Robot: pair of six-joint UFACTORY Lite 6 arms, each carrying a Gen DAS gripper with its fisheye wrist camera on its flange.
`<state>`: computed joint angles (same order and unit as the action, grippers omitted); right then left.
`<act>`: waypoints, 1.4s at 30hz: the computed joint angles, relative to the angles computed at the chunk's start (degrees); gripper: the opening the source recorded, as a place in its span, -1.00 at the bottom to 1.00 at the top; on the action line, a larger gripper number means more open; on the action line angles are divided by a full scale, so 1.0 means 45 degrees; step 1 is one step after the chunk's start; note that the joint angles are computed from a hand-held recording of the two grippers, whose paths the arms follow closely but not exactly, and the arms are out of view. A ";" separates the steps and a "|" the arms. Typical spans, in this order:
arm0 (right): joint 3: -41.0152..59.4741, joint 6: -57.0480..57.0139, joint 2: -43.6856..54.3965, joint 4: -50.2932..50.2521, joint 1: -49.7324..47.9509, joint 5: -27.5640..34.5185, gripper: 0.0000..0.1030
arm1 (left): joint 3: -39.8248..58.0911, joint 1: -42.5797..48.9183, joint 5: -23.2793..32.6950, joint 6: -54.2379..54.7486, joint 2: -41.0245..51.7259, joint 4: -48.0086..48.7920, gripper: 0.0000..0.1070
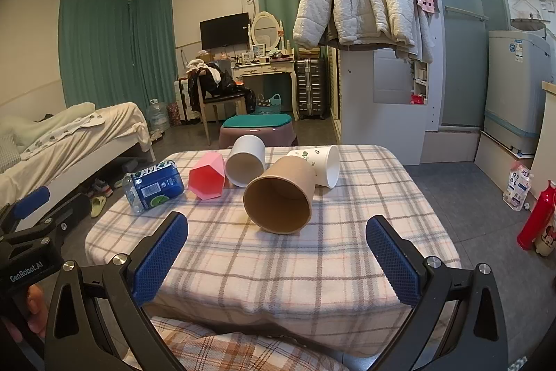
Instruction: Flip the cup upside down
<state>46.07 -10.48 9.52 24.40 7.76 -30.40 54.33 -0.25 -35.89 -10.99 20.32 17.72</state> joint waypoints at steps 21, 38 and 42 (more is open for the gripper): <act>0.0346 -0.0319 0.0178 0.0304 0.0125 0.0222 1.00 | 0.0130 -0.0005 0.0024 -0.0082 0.0146 0.0063 0.93; 0.1342 0.0072 0.1049 -0.0401 -0.0635 0.0808 1.00 | 0.1512 -0.0393 0.1202 -0.0403 0.0793 -0.0001 0.93; 0.2431 0.0468 0.1790 -0.1050 -0.1252 0.1340 1.00 | 0.3009 -0.0792 0.2102 -0.0072 0.1622 -0.0545 0.93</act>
